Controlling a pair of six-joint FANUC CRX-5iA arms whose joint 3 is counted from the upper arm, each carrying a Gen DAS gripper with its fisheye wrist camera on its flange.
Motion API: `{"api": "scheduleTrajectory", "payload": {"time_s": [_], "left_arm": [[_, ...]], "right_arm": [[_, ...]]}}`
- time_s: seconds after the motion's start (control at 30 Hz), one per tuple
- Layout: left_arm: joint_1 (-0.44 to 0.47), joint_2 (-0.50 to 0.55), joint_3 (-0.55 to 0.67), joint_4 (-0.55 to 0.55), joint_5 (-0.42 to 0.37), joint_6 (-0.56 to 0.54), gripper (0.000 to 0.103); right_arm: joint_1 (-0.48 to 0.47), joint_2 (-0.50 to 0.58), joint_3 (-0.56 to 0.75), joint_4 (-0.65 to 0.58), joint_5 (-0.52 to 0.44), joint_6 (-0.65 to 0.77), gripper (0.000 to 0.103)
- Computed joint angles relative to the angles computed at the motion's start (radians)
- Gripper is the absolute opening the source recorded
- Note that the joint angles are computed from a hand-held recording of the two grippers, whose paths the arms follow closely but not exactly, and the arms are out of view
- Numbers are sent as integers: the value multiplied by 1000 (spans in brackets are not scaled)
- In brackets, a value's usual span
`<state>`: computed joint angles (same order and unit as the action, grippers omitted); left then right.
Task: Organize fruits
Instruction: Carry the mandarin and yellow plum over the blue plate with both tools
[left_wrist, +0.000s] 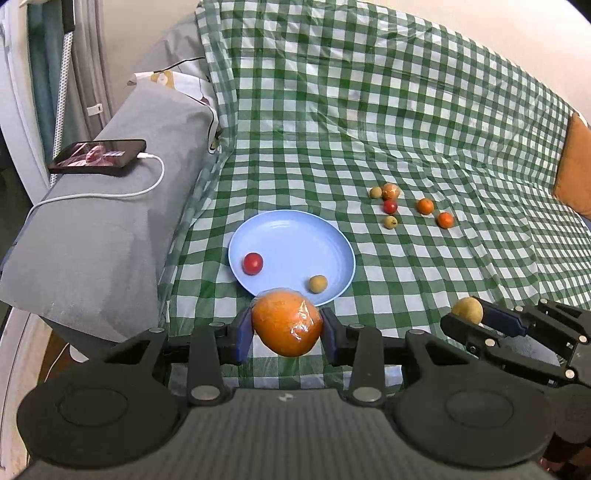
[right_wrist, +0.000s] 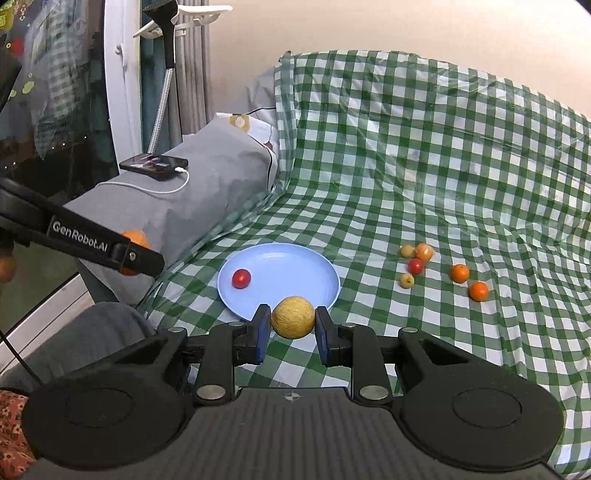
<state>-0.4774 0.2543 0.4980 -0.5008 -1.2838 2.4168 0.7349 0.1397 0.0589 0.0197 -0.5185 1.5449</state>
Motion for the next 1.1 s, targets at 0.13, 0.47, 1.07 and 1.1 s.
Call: {"api": "scheduleTrajectory", "payload": {"time_s": [0.13,0.47,1.07,1.1], "left_arm": [[17,5,-1,11,9,-7,42],[96,58,25,85,39,-76,42],[230,272,163,192,75,-239,42],[237,284,172,200,77,-248,42]], "right_arm": [[-8,32,44,-25,-32,24,27],[-20,136,157,-70,-91,40,27],[-26,457,499,-65,-230,12,27],[-27,476,523,-66,-240,11,27]]}}
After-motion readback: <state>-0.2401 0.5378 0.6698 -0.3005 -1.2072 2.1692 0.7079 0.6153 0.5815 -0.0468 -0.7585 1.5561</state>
